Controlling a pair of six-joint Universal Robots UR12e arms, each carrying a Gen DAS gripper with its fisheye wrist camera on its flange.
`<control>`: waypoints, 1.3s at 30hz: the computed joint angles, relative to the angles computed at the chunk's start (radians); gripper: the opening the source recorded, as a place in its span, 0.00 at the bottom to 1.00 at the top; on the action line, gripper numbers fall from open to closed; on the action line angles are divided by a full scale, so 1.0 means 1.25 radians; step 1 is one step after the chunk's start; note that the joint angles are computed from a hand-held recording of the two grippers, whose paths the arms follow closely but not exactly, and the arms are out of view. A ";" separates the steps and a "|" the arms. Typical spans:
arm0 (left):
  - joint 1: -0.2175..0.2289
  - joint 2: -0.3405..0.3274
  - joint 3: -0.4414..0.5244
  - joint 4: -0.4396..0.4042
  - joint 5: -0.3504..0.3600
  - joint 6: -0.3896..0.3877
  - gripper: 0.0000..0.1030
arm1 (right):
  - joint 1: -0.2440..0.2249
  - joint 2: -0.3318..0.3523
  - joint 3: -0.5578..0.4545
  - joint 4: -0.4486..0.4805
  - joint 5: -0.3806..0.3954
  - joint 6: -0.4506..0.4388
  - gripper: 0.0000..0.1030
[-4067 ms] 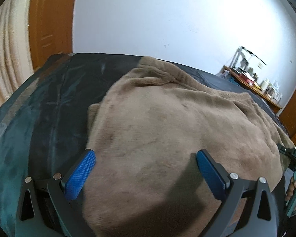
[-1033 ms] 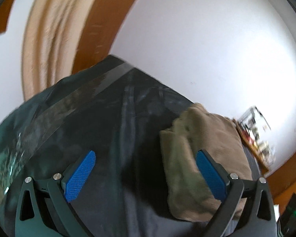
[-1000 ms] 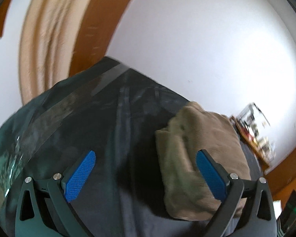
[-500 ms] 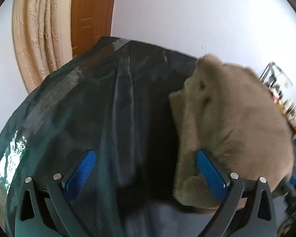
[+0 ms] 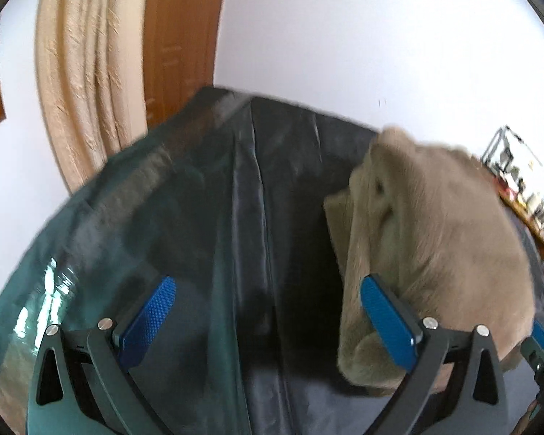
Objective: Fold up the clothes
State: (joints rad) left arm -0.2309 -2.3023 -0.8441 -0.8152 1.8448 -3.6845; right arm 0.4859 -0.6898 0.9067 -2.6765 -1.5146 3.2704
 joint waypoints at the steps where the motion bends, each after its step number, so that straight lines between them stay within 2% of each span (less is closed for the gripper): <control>1: -0.001 0.002 0.003 0.010 0.008 -0.003 1.00 | 0.001 -0.004 0.005 -0.020 -0.001 -0.004 0.74; 3: -0.006 0.001 0.014 0.038 0.010 0.005 1.00 | 0.004 0.000 -0.006 -0.051 -0.001 -0.025 0.74; 6: -0.017 -0.013 0.044 0.074 -0.002 0.043 1.00 | 0.010 0.023 -0.057 -0.040 0.002 -0.055 0.74; 9: -0.026 -0.046 0.100 0.057 -0.014 0.105 1.00 | 0.019 0.058 -0.123 0.001 -0.010 -0.091 0.74; 12: -0.036 -0.075 0.142 -0.009 -0.008 0.136 1.00 | 0.026 0.092 -0.184 0.063 -0.023 -0.122 0.74; 14: -0.037 -0.097 0.174 -0.072 -0.017 0.134 0.99 | 0.028 0.101 -0.196 0.078 -0.037 -0.138 0.75; 18: -0.030 -0.083 0.128 -0.040 -0.067 0.097 0.99 | 0.028 0.103 -0.193 0.109 -0.039 -0.170 0.77; 22: -0.028 -0.085 0.122 -0.024 -0.055 0.130 1.00 | 0.023 0.103 -0.179 0.089 -0.024 -0.159 0.79; 25: -0.029 -0.083 0.111 -0.011 -0.053 0.127 1.00 | 0.023 0.106 -0.175 0.077 -0.024 -0.163 0.79; 29: -0.014 -0.089 0.110 0.003 -0.106 0.094 1.00 | 0.021 0.102 -0.167 0.070 -0.014 -0.161 0.79; 33: -0.004 -0.088 0.118 -0.022 -0.150 0.059 1.00 | 0.022 0.105 -0.170 0.069 -0.016 -0.162 0.79; 39: -0.010 -0.110 0.194 -0.071 -0.121 0.069 1.00 | 0.020 0.096 -0.153 0.057 -0.003 -0.153 0.80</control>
State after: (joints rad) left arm -0.2434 -2.4394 -0.6013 -0.9038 1.6930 -3.5978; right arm 0.5107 -0.5701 0.7159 -2.6050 -1.5182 3.0796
